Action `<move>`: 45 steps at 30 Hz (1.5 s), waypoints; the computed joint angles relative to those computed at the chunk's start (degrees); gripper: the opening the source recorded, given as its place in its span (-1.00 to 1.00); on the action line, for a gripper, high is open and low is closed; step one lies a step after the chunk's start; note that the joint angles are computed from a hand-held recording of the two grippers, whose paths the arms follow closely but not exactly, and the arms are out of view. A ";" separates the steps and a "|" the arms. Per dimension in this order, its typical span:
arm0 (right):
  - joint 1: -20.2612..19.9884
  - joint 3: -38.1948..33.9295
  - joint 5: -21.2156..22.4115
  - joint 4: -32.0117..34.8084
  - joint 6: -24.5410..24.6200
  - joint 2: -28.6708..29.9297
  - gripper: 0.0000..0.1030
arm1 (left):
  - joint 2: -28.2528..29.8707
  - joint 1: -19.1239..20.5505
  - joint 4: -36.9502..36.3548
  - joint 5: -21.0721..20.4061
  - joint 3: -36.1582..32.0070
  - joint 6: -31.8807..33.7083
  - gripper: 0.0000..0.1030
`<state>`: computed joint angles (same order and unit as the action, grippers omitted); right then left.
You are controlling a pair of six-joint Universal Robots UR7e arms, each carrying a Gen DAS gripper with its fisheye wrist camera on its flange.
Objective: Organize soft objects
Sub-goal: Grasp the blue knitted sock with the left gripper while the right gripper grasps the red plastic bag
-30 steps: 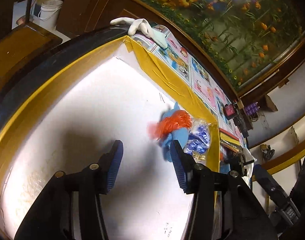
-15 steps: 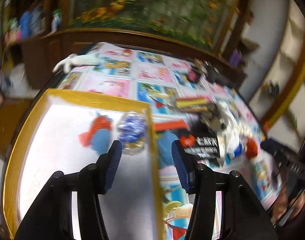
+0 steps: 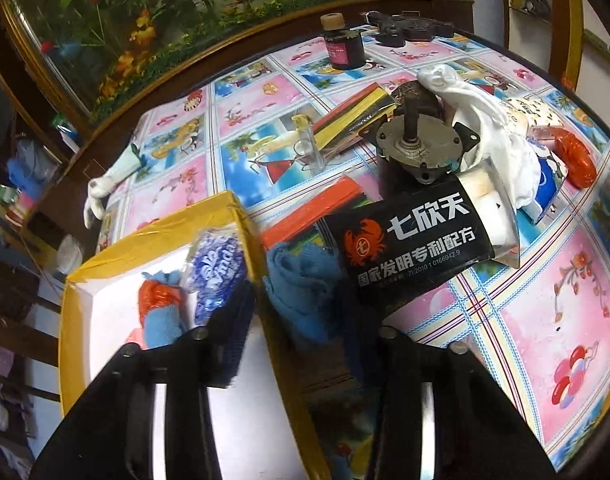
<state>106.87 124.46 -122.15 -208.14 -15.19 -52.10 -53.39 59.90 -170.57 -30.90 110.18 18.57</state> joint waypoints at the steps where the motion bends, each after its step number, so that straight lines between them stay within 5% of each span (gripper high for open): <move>1: -0.29 0.08 -0.06 -0.06 0.29 0.11 0.66 | -0.58 0.02 0.31 -0.77 0.24 -0.86 -0.48; 2: -0.56 0.07 -0.12 0.09 0.63 0.15 0.66 | -1.33 0.04 0.79 -1.64 0.47 -2.01 -0.60; 3: -0.79 0.07 -0.20 0.47 1.11 0.15 0.66 | -2.08 0.03 0.33 -2.49 0.82 -2.51 -0.94; 6: -1.25 -0.16 -0.43 1.55 1.83 0.00 0.65 | -4.81 -0.53 -1.09 -5.24 2.38 -3.67 -0.93; 11: -1.71 -0.87 -0.92 1.21 1.76 0.43 0.65 | -5.44 -0.82 -7.10 -2.67 3.14 -1.11 -0.92; 19: -2.33 -0.67 -1.00 1.43 2.71 -0.23 0.65 | -13.00 -3.57 -7.91 -13.10 8.99 -7.74 -0.93; 24: -4.47 -1.65 1.13 5.08 7.66 -1.97 0.66 | -17.02 -6.01 -9.87 -21.91 15.74 -13.94 -0.92; 31: -6.54 -7.90 -1.12 16.94 15.05 -1.73 0.67 | -19.08 -5.67 -11.85 -28.31 20.54 -18.14 -0.92; 35: -5.71 -9.58 -4.57 18.20 14.22 0.41 0.63 | -21.22 -5.05 -12.21 -28.23 21.68 -19.31 -0.92; 37: -5.54 -10.17 -5.40 18.31 13.90 1.60 0.46 | -22.73 -4.85 -12.83 -27.21 22.66 -19.72 -0.92; 38: -5.16 -10.36 -6.43 16.64 12.67 2.40 0.22 | -23.67 -4.63 -13.18 -26.58 23.21 -19.89 -0.92; 39: -5.04 -10.40 -6.47 15.89 11.80 2.75 -0.25 | -24.69 -4.56 -13.29 -25.84 23.67 -20.12 -0.92; 45: -3.25 -6.65 -6.42 9.22 9.69 1.06 -0.25 | -30.91 -2.48 -11.10 -18.76 24.27 -21.10 -0.92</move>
